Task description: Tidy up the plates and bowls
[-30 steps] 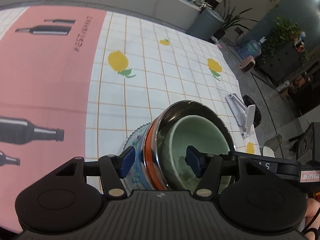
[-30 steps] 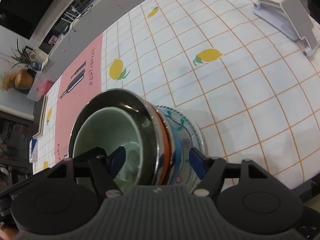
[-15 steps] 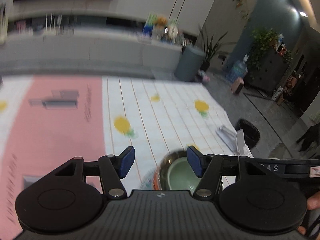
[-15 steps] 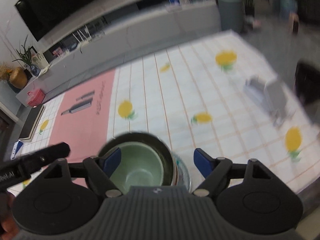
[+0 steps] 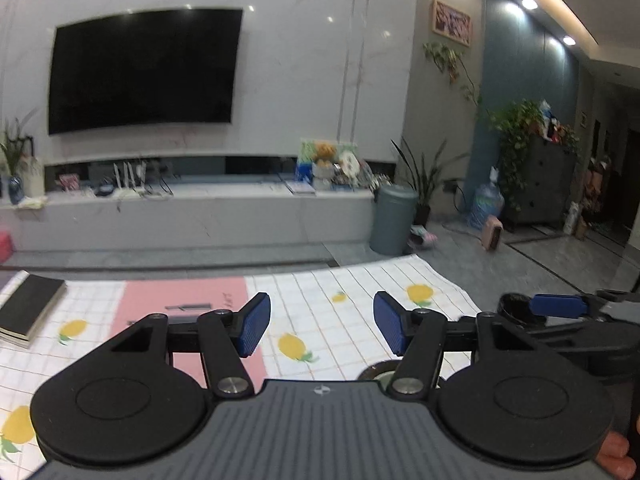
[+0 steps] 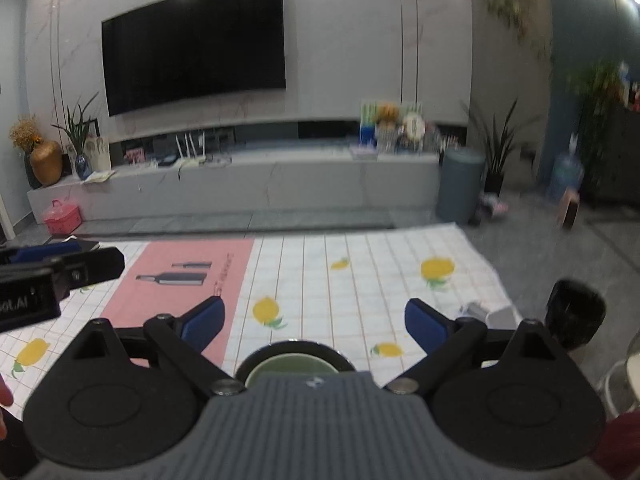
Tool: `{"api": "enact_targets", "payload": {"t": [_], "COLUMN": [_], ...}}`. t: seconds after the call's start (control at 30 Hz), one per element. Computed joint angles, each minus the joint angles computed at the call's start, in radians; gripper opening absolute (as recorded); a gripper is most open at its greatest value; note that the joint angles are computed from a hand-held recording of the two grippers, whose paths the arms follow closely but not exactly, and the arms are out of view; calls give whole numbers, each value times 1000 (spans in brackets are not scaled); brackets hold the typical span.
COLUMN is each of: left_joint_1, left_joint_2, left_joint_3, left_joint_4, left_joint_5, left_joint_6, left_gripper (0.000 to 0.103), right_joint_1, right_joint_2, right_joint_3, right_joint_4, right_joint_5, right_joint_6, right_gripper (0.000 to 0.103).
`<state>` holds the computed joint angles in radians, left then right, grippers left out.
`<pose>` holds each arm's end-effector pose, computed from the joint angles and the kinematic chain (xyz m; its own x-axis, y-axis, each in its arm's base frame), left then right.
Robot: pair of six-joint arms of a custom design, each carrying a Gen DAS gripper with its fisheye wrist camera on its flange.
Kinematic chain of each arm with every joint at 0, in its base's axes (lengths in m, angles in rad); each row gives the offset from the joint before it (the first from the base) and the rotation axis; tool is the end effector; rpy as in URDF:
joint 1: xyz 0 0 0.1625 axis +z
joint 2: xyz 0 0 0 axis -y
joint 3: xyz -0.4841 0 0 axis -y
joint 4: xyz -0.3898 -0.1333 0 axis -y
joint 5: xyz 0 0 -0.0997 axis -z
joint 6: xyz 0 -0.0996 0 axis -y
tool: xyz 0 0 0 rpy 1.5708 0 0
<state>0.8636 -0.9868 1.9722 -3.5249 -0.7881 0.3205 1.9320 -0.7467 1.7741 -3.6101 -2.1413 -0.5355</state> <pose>-0.2331 -0.5860 0.2836 -0.7540 0.1535 -0.6387 0.6380 0.4027 -0.6564 0.3150 -0.6088 0.1977 -0.7207 -0.1405 0.6789 -0.6455 0.4934 -0.5830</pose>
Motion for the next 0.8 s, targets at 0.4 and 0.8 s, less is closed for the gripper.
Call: {"api": "enact_targets", "payload": {"t": [0.4,0.8], "left_joint_1": [-46,-17], "left_joint_2": [56,-6], "left_joint_3": [132,219], "left_joint_4": [-359,-160], "left_joint_5": [171,281], "left_joint_6": [137,-97], "left_gripper": [88,89], "right_joint_1": [6,-1], "right_joint_2": [47,91], "right_joint_3": [165,222], "right_joint_4": [-371,-407], "right_joint_5": [124,52], "right_joint_6": [-112,-46], "right_gripper": [100,100]}}
